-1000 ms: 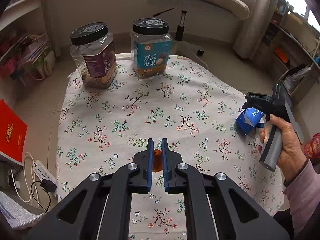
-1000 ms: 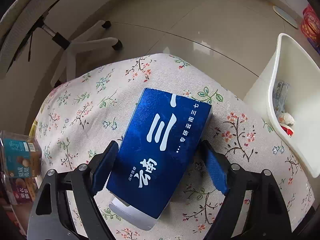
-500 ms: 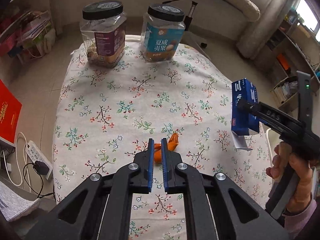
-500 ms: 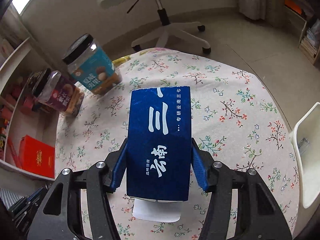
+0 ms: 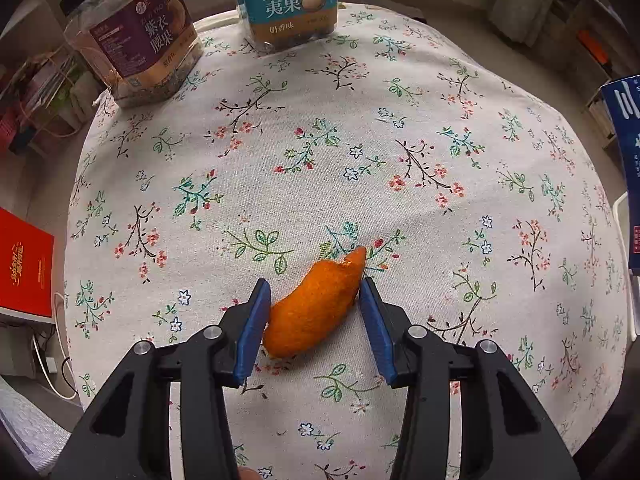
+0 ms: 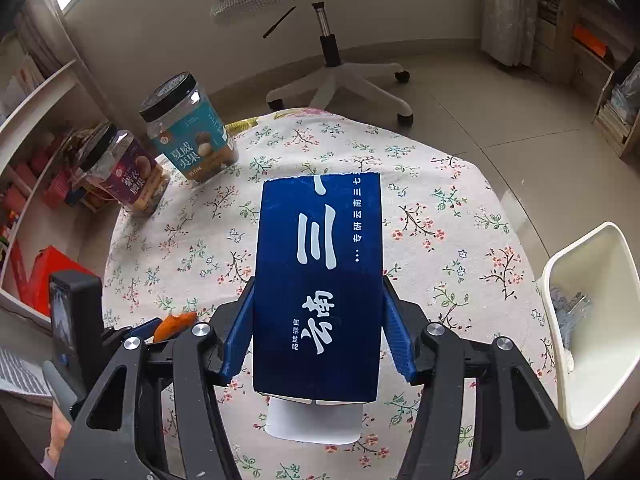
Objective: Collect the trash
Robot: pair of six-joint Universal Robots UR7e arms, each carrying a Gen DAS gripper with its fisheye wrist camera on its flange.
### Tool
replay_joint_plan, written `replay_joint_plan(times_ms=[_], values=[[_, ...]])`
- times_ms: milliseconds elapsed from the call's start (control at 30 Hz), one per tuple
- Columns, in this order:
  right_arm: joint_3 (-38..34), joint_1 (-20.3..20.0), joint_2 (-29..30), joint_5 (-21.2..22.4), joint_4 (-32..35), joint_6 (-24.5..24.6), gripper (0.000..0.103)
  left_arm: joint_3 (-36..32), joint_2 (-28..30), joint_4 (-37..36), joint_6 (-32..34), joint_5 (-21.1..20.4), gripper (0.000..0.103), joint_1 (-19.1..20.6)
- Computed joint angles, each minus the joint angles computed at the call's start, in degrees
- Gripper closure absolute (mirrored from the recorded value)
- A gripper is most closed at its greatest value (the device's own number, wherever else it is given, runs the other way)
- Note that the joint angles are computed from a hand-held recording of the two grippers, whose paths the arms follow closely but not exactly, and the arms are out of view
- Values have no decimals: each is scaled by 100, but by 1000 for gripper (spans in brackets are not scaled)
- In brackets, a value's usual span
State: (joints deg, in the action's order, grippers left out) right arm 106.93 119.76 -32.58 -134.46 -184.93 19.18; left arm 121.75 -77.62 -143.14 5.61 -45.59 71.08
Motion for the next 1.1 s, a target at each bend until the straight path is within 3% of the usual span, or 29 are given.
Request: replay_joint_plan(times_ms=[100, 133, 233, 333, 500, 600, 733, 1100], values=[[-36, 23, 26, 96, -40, -57, 48, 34, 3, 61, 48, 134, 63, -32], [-39, 26, 28, 161, -42, -57, 48, 95, -19, 10, 120, 210, 77, -65], [-62, 61, 62, 312, -95, -98, 48, 176, -213, 34, -2, 207, 87, -68], [-98, 136, 120, 454, -280, -230, 48, 200, -572, -92, -170, 81, 88, -116], [-224, 348, 308, 518, -778, -662, 48, 361, -1404, -633, -355, -25, 88, -531], [-303, 503, 446, 461, -1128, -987, 48, 559, -1618, -1240, -446, 330, 88, -857], [-427, 731, 648, 157, -1673, -1553, 48, 887, -1664, -2102, -339, 871, 88, -1207], [-451, 919, 716, -386, -2613, -2316, 48, 1234, -1716, -2744, -292, 1062, 88, -1763]])
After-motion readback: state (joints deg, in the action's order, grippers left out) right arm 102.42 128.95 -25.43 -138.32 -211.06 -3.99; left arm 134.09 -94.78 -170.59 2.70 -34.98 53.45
